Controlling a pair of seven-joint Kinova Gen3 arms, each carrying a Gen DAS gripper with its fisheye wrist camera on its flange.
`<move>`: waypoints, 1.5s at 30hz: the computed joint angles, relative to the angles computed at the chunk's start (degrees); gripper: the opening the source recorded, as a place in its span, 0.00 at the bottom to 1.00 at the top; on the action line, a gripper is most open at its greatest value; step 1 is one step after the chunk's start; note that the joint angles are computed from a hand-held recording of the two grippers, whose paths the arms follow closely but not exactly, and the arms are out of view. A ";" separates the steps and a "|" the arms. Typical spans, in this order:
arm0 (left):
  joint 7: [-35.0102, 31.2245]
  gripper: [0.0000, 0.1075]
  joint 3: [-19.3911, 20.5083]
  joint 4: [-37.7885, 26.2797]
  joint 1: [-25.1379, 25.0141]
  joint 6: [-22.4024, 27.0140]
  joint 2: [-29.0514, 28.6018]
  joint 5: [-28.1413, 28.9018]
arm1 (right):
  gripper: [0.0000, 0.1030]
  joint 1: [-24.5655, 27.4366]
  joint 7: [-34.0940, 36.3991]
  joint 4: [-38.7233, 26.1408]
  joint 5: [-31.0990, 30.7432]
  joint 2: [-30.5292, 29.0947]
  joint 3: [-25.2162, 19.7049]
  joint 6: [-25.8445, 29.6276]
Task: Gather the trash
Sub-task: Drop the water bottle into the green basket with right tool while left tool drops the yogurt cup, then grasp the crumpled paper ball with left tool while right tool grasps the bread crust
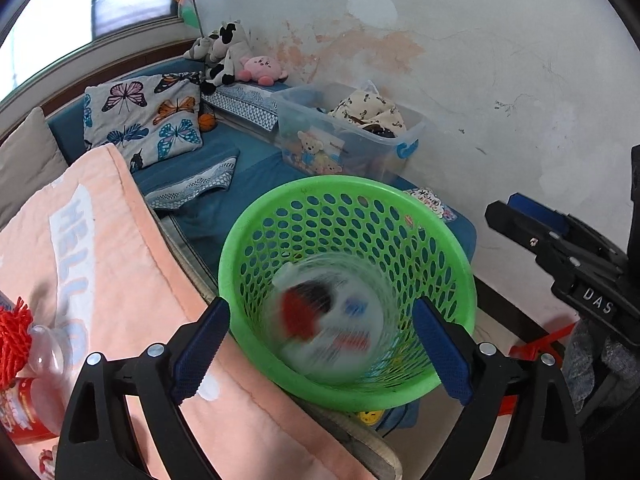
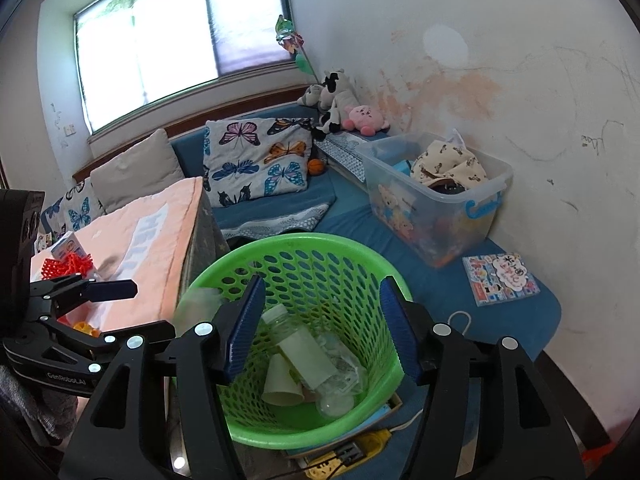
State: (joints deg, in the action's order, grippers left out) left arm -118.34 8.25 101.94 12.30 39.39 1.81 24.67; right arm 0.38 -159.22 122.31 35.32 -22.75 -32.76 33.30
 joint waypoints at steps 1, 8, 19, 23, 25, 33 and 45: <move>-0.26 0.83 -0.17 0.11 -0.20 0.34 -0.30 0.39 | 0.59 0.01 -0.17 -0.04 -0.08 -0.09 -0.31 0.08; -1.28 0.84 -2.31 1.97 -1.80 1.35 -4.10 2.04 | 0.60 -1.10 0.29 -0.69 -1.08 0.10 -1.42 -0.16; -1.16 0.83 -8.73 7.65 -5.58 2.11 -12.24 0.05 | 0.64 -4.06 0.23 -3.10 -0.60 3.45 -4.07 -1.47; -0.74 0.84 -10.74 10.10 -7.59 1.36 -14.95 -1.84 | 0.64 -5.87 -1.64 -4.45 1.63 5.69 -5.51 -1.11; -0.31 0.83 -11.51 11.38 -8.61 0.57 -16.33 -3.48 | 0.64 -7.11 -3.23 -5.02 3.18 6.79 -5.96 -0.95; -3.14 0.83 -17.46 14.41 -11.48 0.94 -17.60 -4.01 | 0.65 -13.08 -7.01 -7.46 7.94 11.46 -5.47 -0.18; -8.67 0.76 -18.87 15.98 -17.44 2.21 -12.36 0.53 | 0.65 -22.74 -8.82 -10.39 11.34 17.04 -1.28 1.56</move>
State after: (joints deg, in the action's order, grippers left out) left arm -127.02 -10.62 117.92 -5.14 41.60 -10.54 25.20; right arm -22.36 -168.04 111.92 46.66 -5.70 -34.04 34.86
